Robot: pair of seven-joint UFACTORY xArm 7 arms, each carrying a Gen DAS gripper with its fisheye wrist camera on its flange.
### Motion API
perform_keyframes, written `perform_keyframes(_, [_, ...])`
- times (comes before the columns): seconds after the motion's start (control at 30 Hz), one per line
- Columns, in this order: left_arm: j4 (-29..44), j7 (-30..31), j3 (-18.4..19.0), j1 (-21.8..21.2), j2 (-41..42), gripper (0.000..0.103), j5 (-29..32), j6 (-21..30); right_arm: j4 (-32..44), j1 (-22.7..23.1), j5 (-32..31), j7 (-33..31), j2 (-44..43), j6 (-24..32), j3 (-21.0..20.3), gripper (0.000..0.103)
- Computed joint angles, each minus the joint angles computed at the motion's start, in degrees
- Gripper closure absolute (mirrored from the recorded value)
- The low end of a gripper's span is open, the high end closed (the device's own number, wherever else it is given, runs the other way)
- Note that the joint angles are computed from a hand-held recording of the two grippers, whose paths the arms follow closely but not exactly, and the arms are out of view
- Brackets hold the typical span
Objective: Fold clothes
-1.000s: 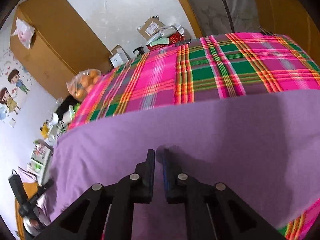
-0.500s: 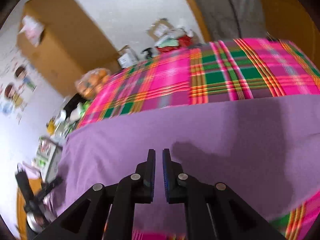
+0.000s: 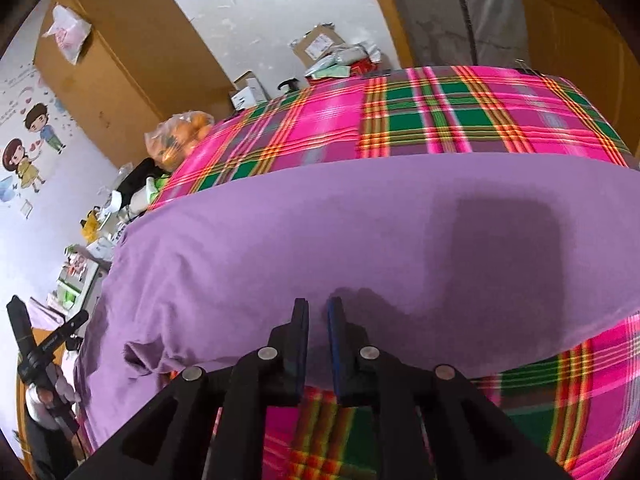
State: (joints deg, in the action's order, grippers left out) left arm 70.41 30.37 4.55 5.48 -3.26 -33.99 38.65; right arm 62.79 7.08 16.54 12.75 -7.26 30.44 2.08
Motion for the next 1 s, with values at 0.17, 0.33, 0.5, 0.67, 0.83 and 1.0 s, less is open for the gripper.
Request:
perform_keyframes(0.17, [6.18, -0.86, -1.77, -0.76, 4.77, 0.078, 1.45, 1.31, 2.04, 0.93, 1.24, -0.35, 2.43, -0.3, 0.74, 0.092])
perform_keyframes(0.33, [12.96, -3.4, -3.79, -1.09, 11.83, 0.078, 5.34, 2.61, 4.14, 1.22, 0.9, -0.47, 4.03, -0.16, 1.25, 0.092])
perform_keyframes(0.5, [14.97, -3.15, -5.14, 0.73, 13.32, 0.078, 4.71, 3.47, 5.55, 1.22, 0.17, -0.7, 4.87, 0.39, 1.48, 0.091])
perform_keyframes(0.67, [13.78, -3.91, -5.63, 0.77, 11.33, 0.078, 3.88, 3.94, 11.09, 2.58, 2.11, -4.87, 9.33, 1.66, 2.94, 0.091])
perform_keyframes(0.83, [15.35, -2.03, -7.12, -1.47, 11.06, 0.078, 2.34, 5.32, 17.55, 4.0, 2.74, -6.48, 15.18, 2.92, 4.98, 0.091])
perform_keyframes(1.0, [17.37, -2.97, -8.12, -4.5, 14.25, 0.077, 6.19, 5.08, 17.94, 4.15, 3.2, -7.1, 15.97, 2.96, 5.47, 0.091])
